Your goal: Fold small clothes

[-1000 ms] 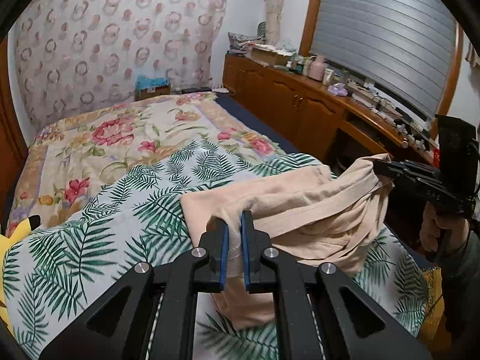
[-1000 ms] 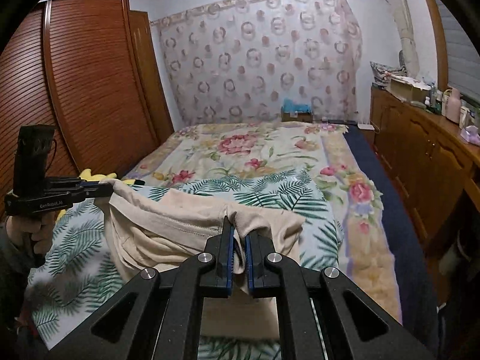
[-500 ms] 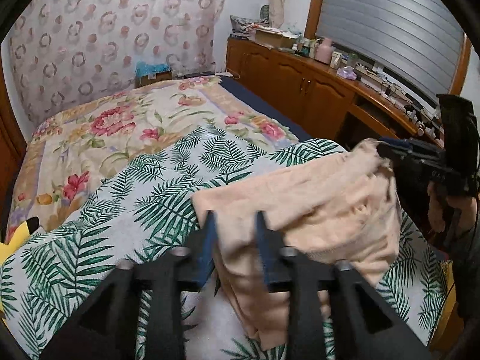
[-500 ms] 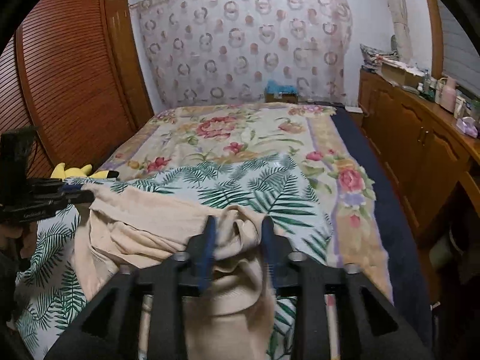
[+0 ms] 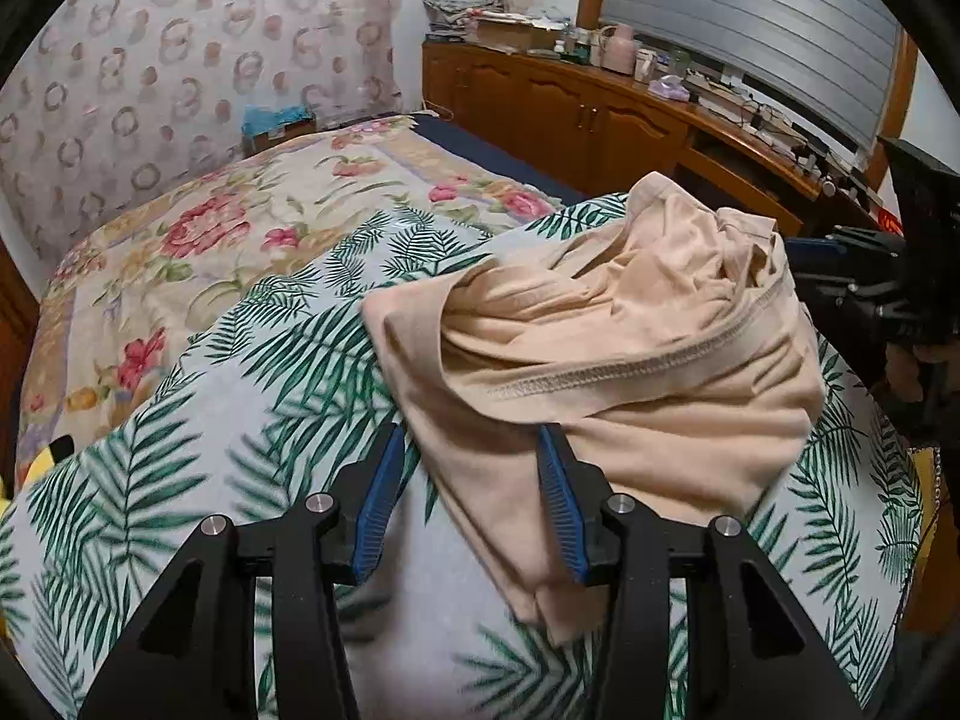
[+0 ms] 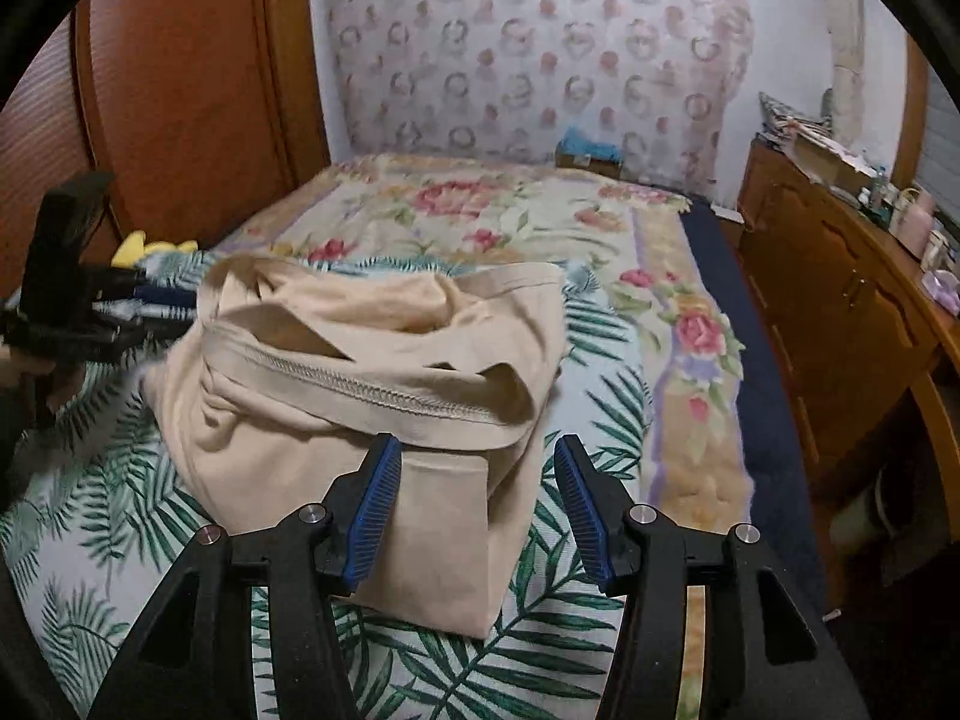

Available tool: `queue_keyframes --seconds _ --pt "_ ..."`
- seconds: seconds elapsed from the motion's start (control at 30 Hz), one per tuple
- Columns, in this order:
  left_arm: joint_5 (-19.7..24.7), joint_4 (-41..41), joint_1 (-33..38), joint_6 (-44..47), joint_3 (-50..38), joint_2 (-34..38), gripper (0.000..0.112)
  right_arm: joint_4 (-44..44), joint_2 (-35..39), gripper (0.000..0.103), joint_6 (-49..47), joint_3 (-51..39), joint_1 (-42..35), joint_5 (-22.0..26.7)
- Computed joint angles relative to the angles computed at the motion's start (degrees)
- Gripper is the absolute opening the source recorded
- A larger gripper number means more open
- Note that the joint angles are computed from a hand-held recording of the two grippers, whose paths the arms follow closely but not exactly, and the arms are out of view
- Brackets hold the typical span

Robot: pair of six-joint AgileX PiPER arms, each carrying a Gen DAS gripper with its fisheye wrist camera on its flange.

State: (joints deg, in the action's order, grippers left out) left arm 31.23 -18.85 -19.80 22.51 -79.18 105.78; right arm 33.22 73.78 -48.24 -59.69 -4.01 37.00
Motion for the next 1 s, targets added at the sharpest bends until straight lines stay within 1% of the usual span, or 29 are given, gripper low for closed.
queue_keyframes --seconds 0.1,0.13,0.17,0.23,0.27,0.3,0.33,0.37,0.4,0.43,0.47,0.5,0.57,0.63,0.67,0.7,0.73,0.77,0.8,0.83,0.9,0.93,0.97,1.0 --pt "0.26 1.84 -0.33 -0.99 -3.19 2.34 0.047 -2.32 2.46 0.055 1.47 -2.79 1.47 0.18" --pt "0.32 2.03 -0.30 -1.20 -4.30 3.07 0.047 -1.78 3.08 0.052 0.93 -3.70 1.46 0.39" --pt "0.54 1.34 -0.07 -0.61 -5.30 3.65 0.047 -0.18 3.48 0.038 -0.68 -4.54 1.16 1.11" --pt "1.01 0.30 0.31 0.17 -7.31 4.66 0.047 4.58 3.94 0.019 -6.10 -5.55 -0.52 2.56" --pt "0.83 -0.18 0.41 0.75 -7.78 4.83 0.047 5.98 3.95 0.009 -7.74 -5.65 -0.80 2.24" --pt "0.64 -0.94 0.48 1.75 -8.28 5.10 0.047 7.84 4.07 0.008 -9.55 -6.14 -1.23 2.39" --pt "0.73 -1.96 0.54 3.02 -8.84 5.43 0.044 9.71 4.22 0.007 -10.91 -6.59 -1.63 2.68" --pt "1.32 -2.45 0.63 3.56 -9.81 6.07 0.037 12.74 4.33 0.005 -13.00 -6.99 -2.45 3.22" --pt "2.15 -2.22 0.75 3.27 -10.92 6.81 0.034 15.44 4.69 0.005 -15.31 -7.02 -3.88 4.34" --pt "2.73 -1.08 0.66 2.14 -12.16 7.61 0.030 16.36 5.40 0.004 -15.33 -8.05 -4.39 5.26" --pt "2.93 -0.23 0.61 1.44 -13.11 8.28 0.024 16.72 5.82 0.003 -14.79 -8.88 -4.55 5.33" --pt "3.12 0.46 0.57 0.82 -13.82 8.81 0.021 17.54 6.12 0.003 -14.91 -9.20 -4.94 5.19" --pt "3.58 1.73 0.61 -0.68 -15.34 10.01 0.009 18.89 7.32 0.002 -13.58 -10.47 -5.97 5.47" --pt "3.71 1.95 1.24 -2.25 -16.29 10.89 0.006 16.84 8.71 0.002 -8.48 -12.36 -6.56 4.93" --pt "3.26 2.11 1.52 -3.17 -16.24 10.90 0.006 15.27 8.77 0.002 -6.13 -11.18 -5.79 3.02" --pt "2.57 2.09 1.92 -4.02 -16.00 10.78 0.006 11.47 8.72 0.002 -1.49 -10.27 -4.74 1.09" --pt "2.25 1.46 2.55 -4.63 -16.08 10.74 0.006 8.21 9.25 0.003 2.52 -10.81 -4.24 1.00" --pt "2.32 -0.07 3.07 -4.18 -16.20 10.74 0.006 6.50 9.48 0.003 4.83 -11.08 -3.73 1.22" --pt "2.70 -2.96 3.80 -2.67 -16.27 10.66 0.006 4.03 9.21 0.003 7.13 -10.54 -2.72 0.25" --pt "2.84 -3.72 4.03 -2.42 -16.14 10.49 0.007 1.38 8.53 0.003 9.37 -9.82 -1.68 -0.88" --pt "3.05 -0.75 3.74 -5.31 -16.59 10.46 0.009 0.37 7.30 0.003 11.03 -8.95 -1.30 -1.09" --pt "3.57 -1.11 3.88 -4.96 -16.73 10.45 0.018 0.52 7.02 0.008 11.33 -8.97 -1.38 -0.74" --pt "4.03 -2.93 4.27 -3.31 -16.65 10.40 0.031 -0.35 6.53 0.016 12.40 -8.99 -1.37 -0.70" --pt "4.03 -4.85 4.70 -1.59 -16.05 10.07 0.037 -2.00 6.14 0.021 14.14 -9.37 -1.15 -0.59"
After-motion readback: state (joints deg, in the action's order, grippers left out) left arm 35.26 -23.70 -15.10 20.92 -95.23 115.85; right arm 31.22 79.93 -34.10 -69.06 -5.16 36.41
